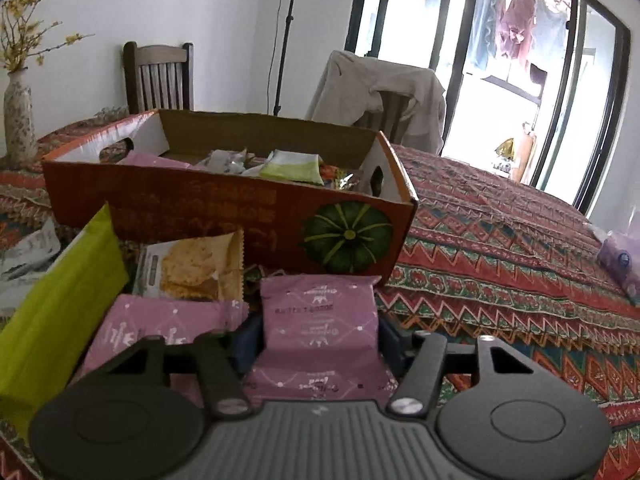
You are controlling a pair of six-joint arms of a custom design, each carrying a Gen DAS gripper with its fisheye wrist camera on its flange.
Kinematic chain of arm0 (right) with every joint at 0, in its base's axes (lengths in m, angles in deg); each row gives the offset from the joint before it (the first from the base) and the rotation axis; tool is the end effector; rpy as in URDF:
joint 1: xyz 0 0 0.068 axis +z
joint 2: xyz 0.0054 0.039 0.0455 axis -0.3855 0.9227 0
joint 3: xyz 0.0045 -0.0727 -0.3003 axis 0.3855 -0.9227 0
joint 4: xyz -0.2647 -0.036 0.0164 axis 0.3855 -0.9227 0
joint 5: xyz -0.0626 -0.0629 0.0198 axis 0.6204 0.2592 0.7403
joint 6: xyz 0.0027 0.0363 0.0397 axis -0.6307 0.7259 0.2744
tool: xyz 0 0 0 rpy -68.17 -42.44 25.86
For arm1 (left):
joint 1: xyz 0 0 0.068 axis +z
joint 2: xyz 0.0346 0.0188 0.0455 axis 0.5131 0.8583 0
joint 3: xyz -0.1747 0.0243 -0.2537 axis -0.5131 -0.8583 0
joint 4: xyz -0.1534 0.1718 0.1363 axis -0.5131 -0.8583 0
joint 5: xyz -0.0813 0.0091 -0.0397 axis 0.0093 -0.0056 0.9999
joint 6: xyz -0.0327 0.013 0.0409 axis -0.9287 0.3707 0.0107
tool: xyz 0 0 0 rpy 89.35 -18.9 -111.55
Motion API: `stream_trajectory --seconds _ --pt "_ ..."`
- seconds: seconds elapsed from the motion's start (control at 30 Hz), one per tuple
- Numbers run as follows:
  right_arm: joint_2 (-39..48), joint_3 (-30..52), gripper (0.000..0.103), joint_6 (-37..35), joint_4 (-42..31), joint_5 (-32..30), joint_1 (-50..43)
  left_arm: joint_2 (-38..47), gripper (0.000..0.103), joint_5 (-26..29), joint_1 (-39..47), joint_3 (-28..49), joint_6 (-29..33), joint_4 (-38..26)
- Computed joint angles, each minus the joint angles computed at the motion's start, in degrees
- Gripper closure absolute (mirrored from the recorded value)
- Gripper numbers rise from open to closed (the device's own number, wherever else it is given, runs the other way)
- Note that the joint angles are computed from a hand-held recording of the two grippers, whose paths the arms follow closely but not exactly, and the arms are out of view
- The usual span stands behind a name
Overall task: Organize snacks
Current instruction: 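Grasp the pink packet with the right gripper and lift it, then grasp the white printed packet with the left gripper while the right holds the pink packet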
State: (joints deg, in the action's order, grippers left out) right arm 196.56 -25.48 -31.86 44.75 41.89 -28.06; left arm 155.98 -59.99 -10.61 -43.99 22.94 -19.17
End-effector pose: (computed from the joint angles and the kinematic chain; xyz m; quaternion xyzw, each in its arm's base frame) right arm 0.3910 -0.0223 0.1417 -0.2463 0.8544 0.0681 0.4524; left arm 0.2425 -0.1776 0.1464 -0.2290 0.8058 0.0062 0.5461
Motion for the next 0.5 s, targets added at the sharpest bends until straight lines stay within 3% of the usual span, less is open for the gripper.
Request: stream_trajectory --seconds 0.37,0.5 --pt "-1.81 -7.24 0.043 9.52 16.69 -7.83 -5.23 0.25 0.0 -0.96 -0.21 1.43 -0.85 -3.2" --pt "-1.3 -6.49 0.043 9.93 15.68 -8.82 -5.42 -1.12 0.0 0.49 0.55 4.05 -0.75 -9.66"
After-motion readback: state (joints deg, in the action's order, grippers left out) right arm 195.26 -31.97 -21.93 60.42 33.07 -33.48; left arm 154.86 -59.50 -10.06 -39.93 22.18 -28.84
